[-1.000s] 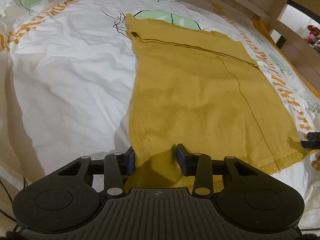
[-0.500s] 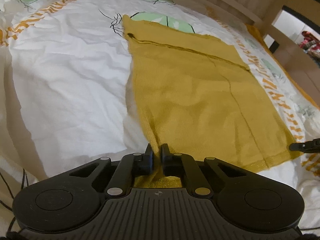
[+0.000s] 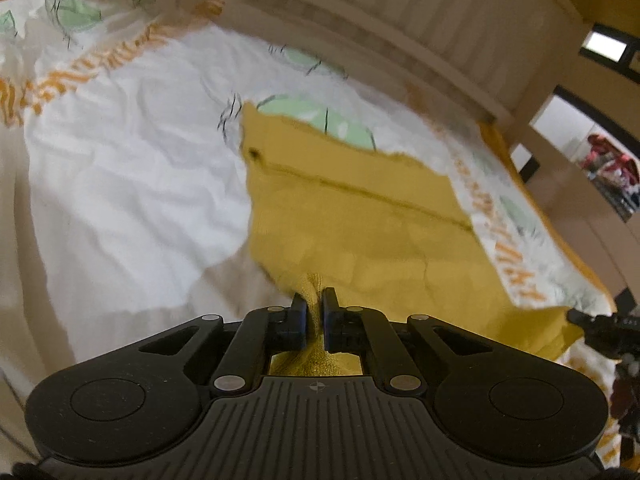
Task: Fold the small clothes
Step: 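Grasp the sweater hem with the left tool while the right tool grasps it too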
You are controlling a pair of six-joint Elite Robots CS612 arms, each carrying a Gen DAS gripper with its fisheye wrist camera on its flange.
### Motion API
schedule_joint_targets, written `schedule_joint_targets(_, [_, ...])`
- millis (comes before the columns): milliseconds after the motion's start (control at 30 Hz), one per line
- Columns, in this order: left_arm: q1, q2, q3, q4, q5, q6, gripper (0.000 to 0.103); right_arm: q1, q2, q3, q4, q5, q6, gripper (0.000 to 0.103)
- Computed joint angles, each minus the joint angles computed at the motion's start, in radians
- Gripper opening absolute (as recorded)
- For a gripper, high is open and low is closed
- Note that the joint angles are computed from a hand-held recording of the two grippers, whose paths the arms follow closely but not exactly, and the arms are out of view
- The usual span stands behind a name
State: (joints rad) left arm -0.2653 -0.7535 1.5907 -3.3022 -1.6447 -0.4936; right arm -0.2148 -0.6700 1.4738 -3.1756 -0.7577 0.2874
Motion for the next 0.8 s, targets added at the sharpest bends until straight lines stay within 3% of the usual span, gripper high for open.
schedule_joint_targets(300, [0.014,0.036,-0.087,-0.043,0.022,0.014,0.006,0.007,0.059,-0.105,-0.124,0.014,0.113,0.014])
schedule_joint_targets(500, [0.019,0.069,-0.166,-0.036,0.037,0.041,0.006,0.015,0.121,-0.225,-0.180,-0.016,0.208,0.014])
schedule_joint_targets(800, [0.038,0.153,-0.345,0.025,0.045,0.043,0.006,0.036,0.231,-0.461,-0.090,-0.092,0.229,0.014])
